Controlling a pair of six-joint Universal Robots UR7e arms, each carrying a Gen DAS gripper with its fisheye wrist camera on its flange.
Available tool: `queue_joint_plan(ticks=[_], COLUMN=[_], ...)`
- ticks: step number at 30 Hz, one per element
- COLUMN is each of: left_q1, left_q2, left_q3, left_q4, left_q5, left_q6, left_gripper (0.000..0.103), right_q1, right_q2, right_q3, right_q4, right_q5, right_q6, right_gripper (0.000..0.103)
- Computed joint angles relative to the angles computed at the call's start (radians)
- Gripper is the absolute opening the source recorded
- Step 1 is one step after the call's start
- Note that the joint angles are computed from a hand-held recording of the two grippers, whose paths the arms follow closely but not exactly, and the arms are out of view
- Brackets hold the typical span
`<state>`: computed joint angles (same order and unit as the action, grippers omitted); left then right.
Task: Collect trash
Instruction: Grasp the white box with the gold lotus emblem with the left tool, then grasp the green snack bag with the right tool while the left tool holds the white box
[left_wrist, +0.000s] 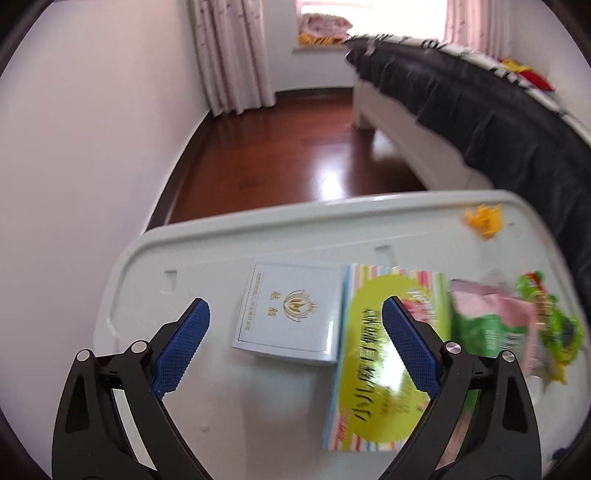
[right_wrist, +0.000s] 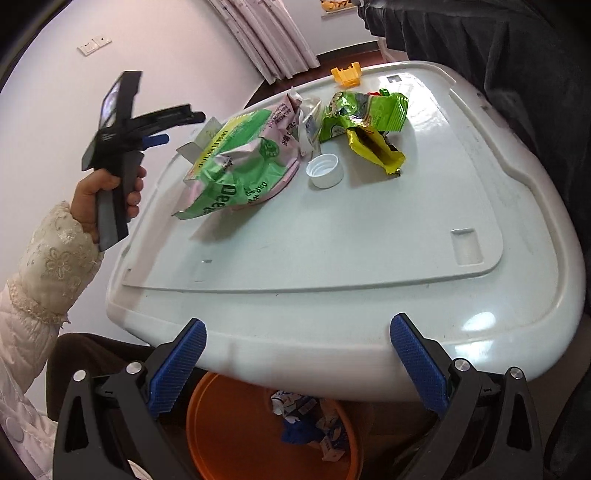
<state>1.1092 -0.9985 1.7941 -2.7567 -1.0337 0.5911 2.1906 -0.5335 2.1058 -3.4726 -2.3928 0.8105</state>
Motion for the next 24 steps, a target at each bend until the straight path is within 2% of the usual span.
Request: queue_joint_plan(ticks=[7,10,11,12,13,19,24], left_q1=[0.023,0.039,0.046,0.053,0.05,0.053,0.056], left_q2=[0.062,0.064,0.062,0.058,0.058,0.03,-0.054], left_q3=[-0.059,-0.079,-0.089,-0.099,-0.097,-0.076,-0.014], left_q4=[0.029,0.063,0.085,0.112,0.098,0.088,0.043], left_q5=[0.057,0.027,0.008,-0.023,-0.012,0.001,-0.043], left_q6=[-0.064,-0.091,-0.101,-0.109,-0.093,-0.065,-0.077], left_gripper=[0.092,0.089,0.075,0.07,0.068,0.065,0.065], right_q1=[-0.001,0.003,0.005,0.006,0.008,0.041,0.063], right_q2=[-0.004,-0.005,-0.006,-0.003,-0.001,-0.007,-0.022], right_q3=[0.014,0.016,0.019,0.02,0.019,-0.007,-0.023], right_q4=[-0.028,-0.029,-0.033,-0.053,-0.065,-0.044,-0.054], right_q5=[0.015,0.017,0.019,0.027,0.028,-0.008,-0.042], right_q6=[0.004,0.011,0.012,0.003,-0.006,-0.03,-0.034], right_gripper=[0.098,0.098,0.098,0.098,0.098,0.098,0.098])
